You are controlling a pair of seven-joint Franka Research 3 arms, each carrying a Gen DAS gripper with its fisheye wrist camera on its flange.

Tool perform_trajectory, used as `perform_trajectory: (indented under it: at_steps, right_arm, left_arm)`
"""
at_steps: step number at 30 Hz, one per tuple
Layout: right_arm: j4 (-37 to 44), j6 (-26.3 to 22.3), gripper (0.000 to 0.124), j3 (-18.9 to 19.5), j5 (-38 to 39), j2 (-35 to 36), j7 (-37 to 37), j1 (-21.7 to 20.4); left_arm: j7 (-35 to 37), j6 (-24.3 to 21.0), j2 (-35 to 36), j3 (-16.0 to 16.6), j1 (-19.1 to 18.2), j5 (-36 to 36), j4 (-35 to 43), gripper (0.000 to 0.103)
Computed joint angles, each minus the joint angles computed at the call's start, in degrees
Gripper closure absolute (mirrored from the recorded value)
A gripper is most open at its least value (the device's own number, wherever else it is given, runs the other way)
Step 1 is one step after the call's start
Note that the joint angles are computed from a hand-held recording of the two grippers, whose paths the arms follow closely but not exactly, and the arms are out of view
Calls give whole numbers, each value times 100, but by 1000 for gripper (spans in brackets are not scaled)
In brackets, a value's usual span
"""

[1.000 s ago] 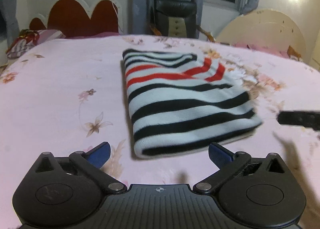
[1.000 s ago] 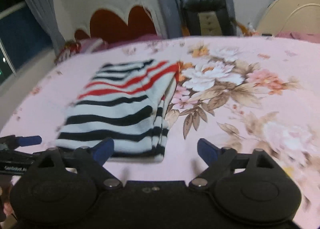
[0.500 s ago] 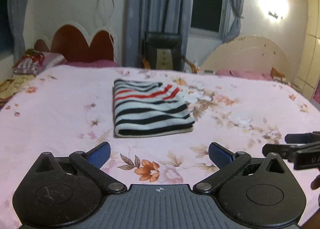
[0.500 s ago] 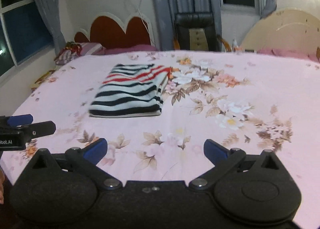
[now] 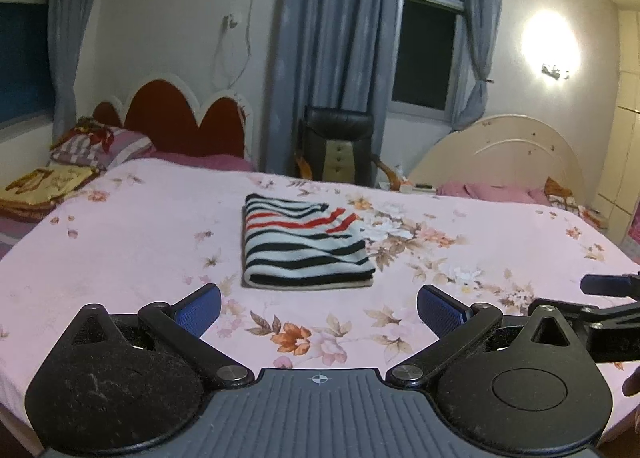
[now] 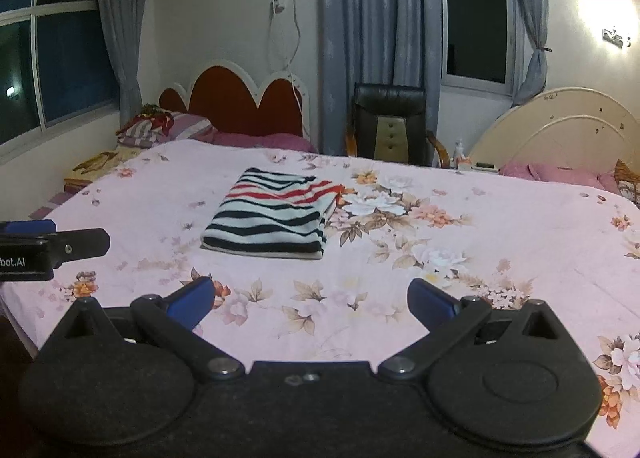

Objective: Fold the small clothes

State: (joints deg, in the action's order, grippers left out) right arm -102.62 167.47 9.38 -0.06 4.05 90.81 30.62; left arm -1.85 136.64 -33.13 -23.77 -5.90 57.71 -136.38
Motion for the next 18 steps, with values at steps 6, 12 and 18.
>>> perform_trajectory:
  at_steps: [6, 12, 18]
  right_arm:
    - [-54, 151, 22, -9, -171, -86, 168, 18]
    - [-79, 156, 22, -51, -543, -118, 568, 15]
    - [-74, 204, 22, -43, -682, -99, 741, 2]
  left_arm:
    - [104, 90, 23, -21, 19, 172, 86, 0]
    - [181, 132, 100, -31, 14, 202, 190, 0]
    - [280, 148, 176, -6, 14, 225, 277, 0]
